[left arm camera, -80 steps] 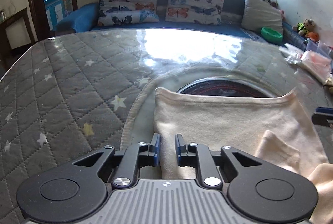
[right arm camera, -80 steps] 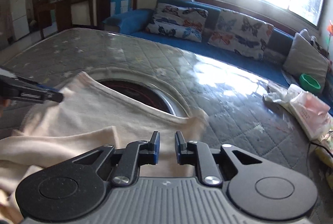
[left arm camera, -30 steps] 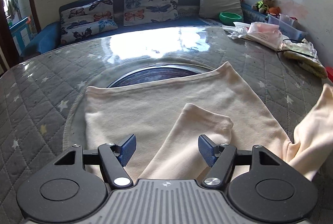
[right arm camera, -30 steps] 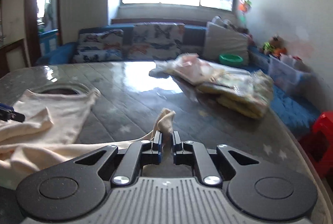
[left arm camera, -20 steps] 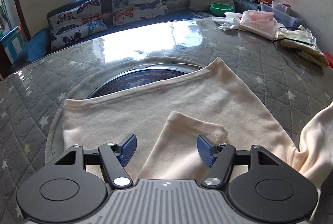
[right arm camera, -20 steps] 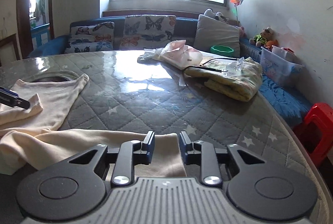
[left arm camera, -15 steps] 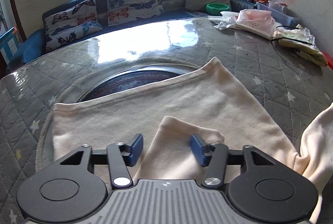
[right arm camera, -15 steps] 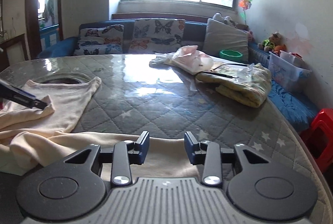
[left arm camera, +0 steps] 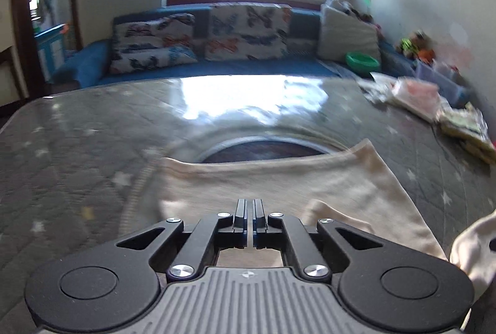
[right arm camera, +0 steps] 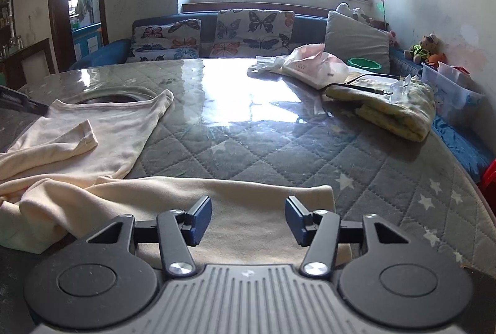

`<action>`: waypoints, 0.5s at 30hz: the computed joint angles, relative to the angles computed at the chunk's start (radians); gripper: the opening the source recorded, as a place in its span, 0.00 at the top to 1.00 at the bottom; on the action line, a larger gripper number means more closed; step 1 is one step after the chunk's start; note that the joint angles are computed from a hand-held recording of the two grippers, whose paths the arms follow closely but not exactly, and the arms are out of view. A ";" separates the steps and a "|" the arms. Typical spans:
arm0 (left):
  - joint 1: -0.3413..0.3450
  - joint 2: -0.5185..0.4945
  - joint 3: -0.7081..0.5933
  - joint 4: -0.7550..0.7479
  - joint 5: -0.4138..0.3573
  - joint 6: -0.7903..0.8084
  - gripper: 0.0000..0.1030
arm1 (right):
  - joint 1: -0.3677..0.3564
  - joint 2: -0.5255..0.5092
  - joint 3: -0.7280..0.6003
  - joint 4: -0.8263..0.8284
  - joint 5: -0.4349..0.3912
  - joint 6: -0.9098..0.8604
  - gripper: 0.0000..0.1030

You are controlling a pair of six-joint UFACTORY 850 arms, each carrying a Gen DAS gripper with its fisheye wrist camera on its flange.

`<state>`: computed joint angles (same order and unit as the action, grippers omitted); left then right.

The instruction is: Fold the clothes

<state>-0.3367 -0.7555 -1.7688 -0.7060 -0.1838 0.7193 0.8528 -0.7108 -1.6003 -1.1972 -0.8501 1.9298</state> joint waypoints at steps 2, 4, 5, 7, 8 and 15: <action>0.019 0.031 0.036 -0.048 0.034 0.028 0.97 | -0.002 -0.004 -0.003 0.011 0.002 0.001 0.47; 0.039 0.052 0.059 -0.187 0.029 0.161 0.97 | -0.003 -0.009 -0.006 0.020 0.004 0.002 0.46; 0.047 0.055 0.061 -0.240 0.006 0.219 0.97 | -0.004 -0.012 -0.010 0.026 0.004 -0.004 0.45; 0.048 0.056 0.061 -0.291 -0.034 0.296 0.95 | -0.005 -0.019 -0.018 0.037 0.006 -0.015 0.40; 0.043 0.053 0.057 -0.308 -0.052 0.330 0.94 | -0.005 -0.022 -0.022 0.040 0.006 -0.018 0.40; -0.035 -0.037 -0.040 -0.116 -0.115 0.223 0.63 | -0.004 -0.028 -0.029 0.039 0.014 -0.024 0.32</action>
